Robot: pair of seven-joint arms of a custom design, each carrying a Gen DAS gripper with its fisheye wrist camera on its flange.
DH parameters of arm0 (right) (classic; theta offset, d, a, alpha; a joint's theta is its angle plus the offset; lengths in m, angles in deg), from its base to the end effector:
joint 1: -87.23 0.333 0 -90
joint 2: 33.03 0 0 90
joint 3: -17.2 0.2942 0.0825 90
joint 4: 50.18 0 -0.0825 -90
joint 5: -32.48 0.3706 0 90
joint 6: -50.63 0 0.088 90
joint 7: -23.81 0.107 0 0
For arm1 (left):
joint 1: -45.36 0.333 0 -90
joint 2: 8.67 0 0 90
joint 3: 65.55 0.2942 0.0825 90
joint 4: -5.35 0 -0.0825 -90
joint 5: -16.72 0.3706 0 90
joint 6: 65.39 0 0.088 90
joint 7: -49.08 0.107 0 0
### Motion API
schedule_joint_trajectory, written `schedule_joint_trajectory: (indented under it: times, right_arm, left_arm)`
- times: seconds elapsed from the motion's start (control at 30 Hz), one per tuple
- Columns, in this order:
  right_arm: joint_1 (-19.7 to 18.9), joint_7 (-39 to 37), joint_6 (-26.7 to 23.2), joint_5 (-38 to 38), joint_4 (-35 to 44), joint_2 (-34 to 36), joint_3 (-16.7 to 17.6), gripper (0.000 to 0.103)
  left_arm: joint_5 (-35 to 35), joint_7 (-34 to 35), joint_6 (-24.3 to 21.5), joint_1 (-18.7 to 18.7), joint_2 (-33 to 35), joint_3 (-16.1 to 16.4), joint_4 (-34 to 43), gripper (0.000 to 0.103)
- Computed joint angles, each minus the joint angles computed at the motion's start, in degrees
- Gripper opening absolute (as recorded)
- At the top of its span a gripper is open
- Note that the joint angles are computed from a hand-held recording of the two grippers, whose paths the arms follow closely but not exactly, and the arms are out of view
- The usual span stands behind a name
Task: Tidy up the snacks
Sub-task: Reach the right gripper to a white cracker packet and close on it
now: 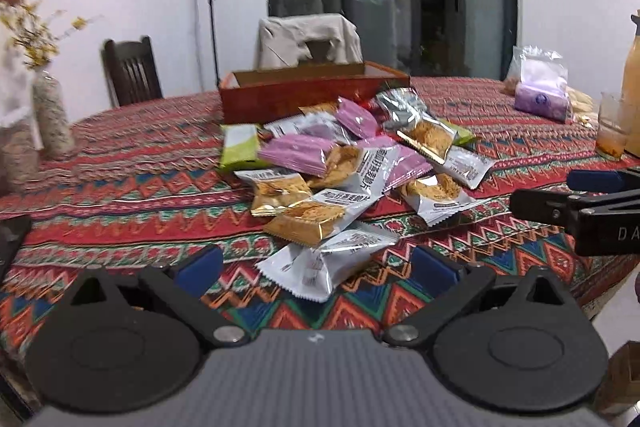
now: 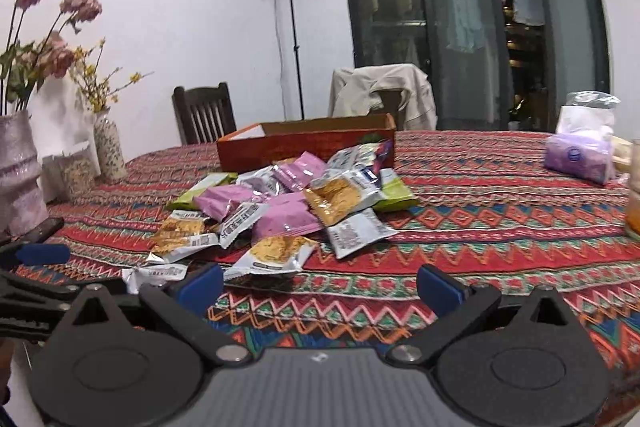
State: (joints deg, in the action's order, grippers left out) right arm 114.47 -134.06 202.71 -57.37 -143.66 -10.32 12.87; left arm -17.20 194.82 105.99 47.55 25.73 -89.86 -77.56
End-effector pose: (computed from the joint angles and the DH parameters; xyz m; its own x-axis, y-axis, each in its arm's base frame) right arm 0.6132 0.2964 0.4230 -0.1869 -0.9744 -0.1252 -0.3508 0.1852 -0.9179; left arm 0.7141 -0.1635 0.4485 -0.5536 -0.8309 -0.0557 -0.3856 0.3150 -0.8672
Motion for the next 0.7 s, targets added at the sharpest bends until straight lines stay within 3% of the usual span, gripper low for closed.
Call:
schedule_joint_trajectory:
  times: [0.13, 0.23, 0.3, 0.43, 0.5, 0.63, 0.7]
  right_arm:
    - [-1.45, -5.89, 3.26, 5.25, 5.95, 4.56, -0.23, 0.102]
    - [-1.58, -10.40, 5.63, 9.67, 9.66, 7.49, -1.25, 0.101]
    - [-1.96, -14.32, 6.96, 13.33, 12.74, 9.93, -1.49, 0.094]
    - [-2.65, -21.90, 8.10, 20.83, 19.11, 14.91, -1.46, 0.093]
    - [-2.98, -26.12, 7.17, 25.10, 22.76, 17.63, -1.03, 0.091]
    - [-3.54, -34.40, 5.54, 32.48, 27.70, 21.47, -0.14, 0.076]
    - [-3.45, -36.59, 6.28, 34.63, 27.68, 21.87, -0.54, 0.063]
  left_arm:
    - [4.70, -5.11, -8.92, -3.39, 5.75, 4.55, 10.36, 0.103]
    - [6.09, -6.95, -16.35, -3.51, 9.68, 5.00, 17.40, 0.094]
    - [6.73, -7.47, -19.37, -3.79, 11.31, 5.35, 20.25, 0.085]
    - [5.70, -3.11, -16.86, -2.94, 9.72, 3.98, 16.89, 0.056]
    - [5.15, -3.89, -18.05, -2.97, 9.07, 4.15, 16.53, 0.051]
    - [3.98, -4.89, -18.70, -3.22, 7.63, 4.28, 15.12, 0.035]
    - [2.86, -4.57, -18.39, -2.99, 6.65, 3.68, 13.73, 0.030]
